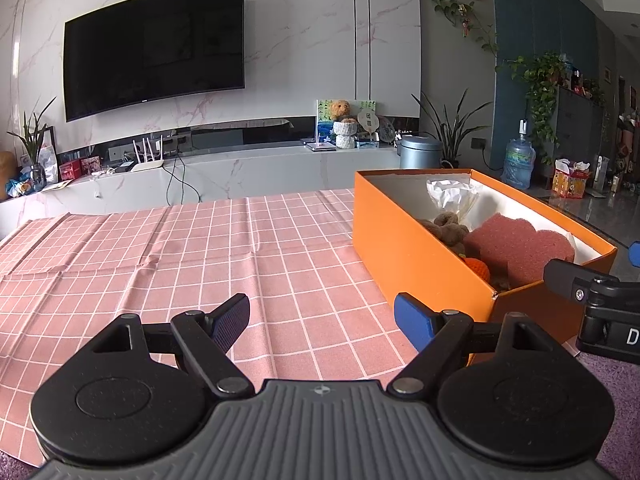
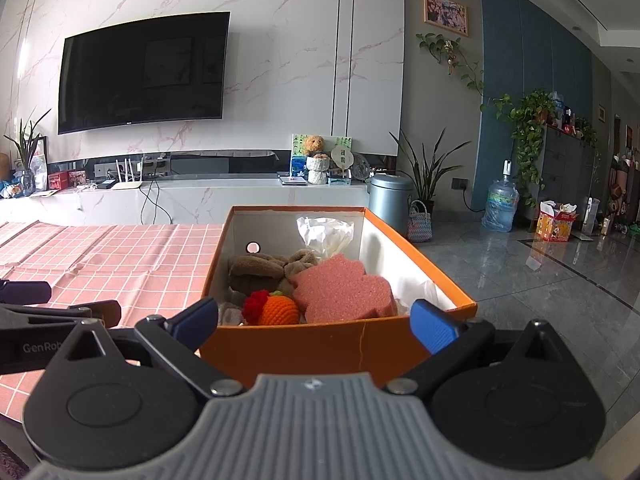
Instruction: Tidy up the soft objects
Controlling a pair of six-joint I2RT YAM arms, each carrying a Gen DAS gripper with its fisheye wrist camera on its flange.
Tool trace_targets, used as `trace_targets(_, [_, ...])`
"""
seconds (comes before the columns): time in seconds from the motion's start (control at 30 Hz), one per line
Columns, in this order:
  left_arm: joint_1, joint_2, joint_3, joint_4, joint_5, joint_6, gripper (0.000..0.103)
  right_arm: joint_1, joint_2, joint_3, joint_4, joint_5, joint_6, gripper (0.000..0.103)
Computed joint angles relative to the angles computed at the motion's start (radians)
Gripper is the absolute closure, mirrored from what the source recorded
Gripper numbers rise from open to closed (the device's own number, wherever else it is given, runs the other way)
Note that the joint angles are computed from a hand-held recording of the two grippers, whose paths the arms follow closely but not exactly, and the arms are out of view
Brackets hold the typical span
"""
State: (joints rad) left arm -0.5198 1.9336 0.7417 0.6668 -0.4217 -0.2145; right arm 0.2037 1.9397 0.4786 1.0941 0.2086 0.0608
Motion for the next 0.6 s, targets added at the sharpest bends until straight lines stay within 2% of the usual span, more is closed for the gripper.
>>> trace_targets(0.6, [-0.003,-0.019,-0.006,-0.002,-0.003,0.016,0.007,0.001,0.002,-0.002,0.004,-0.001,0.004,0.003])
